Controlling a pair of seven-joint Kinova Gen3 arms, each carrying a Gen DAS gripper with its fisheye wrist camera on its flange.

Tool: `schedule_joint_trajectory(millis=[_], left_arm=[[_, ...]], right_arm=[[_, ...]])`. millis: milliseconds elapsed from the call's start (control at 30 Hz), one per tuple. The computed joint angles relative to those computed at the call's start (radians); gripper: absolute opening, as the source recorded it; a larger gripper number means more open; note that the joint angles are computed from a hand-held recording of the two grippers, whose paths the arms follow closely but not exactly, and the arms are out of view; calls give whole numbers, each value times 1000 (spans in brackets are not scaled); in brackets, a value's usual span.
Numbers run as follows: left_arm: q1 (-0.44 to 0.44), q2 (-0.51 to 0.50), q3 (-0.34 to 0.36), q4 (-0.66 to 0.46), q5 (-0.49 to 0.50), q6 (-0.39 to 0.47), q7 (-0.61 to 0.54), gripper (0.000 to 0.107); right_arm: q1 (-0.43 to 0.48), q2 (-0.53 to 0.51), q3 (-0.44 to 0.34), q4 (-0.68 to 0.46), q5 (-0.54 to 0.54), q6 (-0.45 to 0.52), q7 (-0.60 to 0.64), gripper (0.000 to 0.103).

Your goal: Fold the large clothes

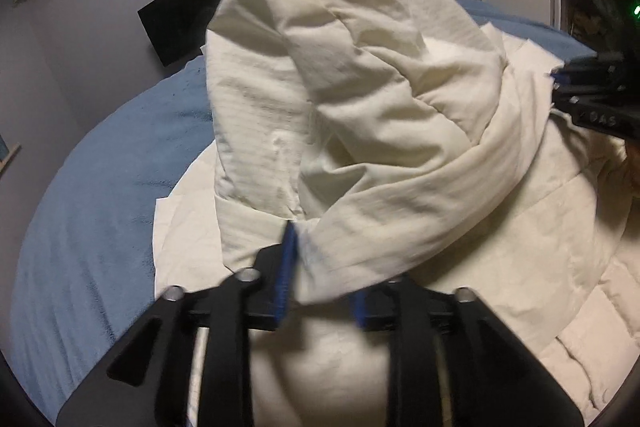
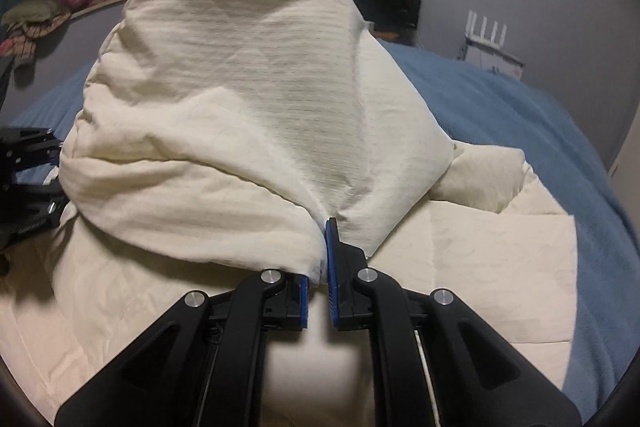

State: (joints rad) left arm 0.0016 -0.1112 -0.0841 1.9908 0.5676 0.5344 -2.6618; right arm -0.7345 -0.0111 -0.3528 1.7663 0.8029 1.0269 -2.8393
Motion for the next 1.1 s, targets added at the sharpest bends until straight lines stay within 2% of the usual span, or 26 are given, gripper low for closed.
schedule_joint_trajectory(millis=[33,67,133,200,267,333,367,400,467,500,567,667,733,800,833,933,1000,1067,1100], left_arm=[[10,-6,-39,-6,21,41,-16,61],[18,-11,-85,-8,56,81,-48,72],[12,-24,-125,-33,95,163,-92,72],[-38,-57,-96,-39,104,234,-107,72],[-64,-81,-96,-51,145,287,-140,72],[-27,-106,-141,-62,184,318,-139,72],[20,-127,-166,-65,187,328,-122,70],[49,-129,-175,-69,199,321,-90,70],[142,-130,-186,-77,185,285,-40,53],[171,-118,-177,-85,169,260,-26,50],[197,-99,-113,-86,100,179,29,49],[123,-42,26,-78,-22,57,111,52],[33,11,114,-82,-90,9,192,53],[-9,58,142,-104,-130,24,263,53],[-9,79,129,-113,-132,34,277,56],[-12,115,72,-132,-51,78,245,60],[-57,137,65,-145,30,131,198,60],[-94,150,73,-142,83,159,147,60],[-85,150,64,-135,84,151,130,61]], right_arm=[[-2,-1,-2,2,3,3,-6,6],[-3,-1,-3,0,7,6,-8,6],[1,-5,0,-1,3,4,5,6],[1,-4,-2,-3,-5,11,17,6],[-4,-1,-7,-10,-3,23,16,6],[-9,3,-8,-13,1,32,14,6],[-11,5,-9,-15,5,36,11,6],[-16,8,-10,-17,9,42,5,6],[-21,14,-8,-21,13,48,5,6],[-22,15,-5,-26,10,49,10,6],[-25,13,-2,-29,6,50,14,6],[-16,1,6,-27,-14,27,47,7],[-3,-5,9,-39,-45,17,113,9],[5,-12,10,-55,-79,10,194,20],[8,-19,9,-61,-92,8,234,22],[-31,-80,92,-43,-179,-76,356,39],[14,-120,99,-29,-243,-148,409,57],[85,-147,89,-19,-291,-213,396,65],[131,-142,63,-22,-297,-222,382,66]])
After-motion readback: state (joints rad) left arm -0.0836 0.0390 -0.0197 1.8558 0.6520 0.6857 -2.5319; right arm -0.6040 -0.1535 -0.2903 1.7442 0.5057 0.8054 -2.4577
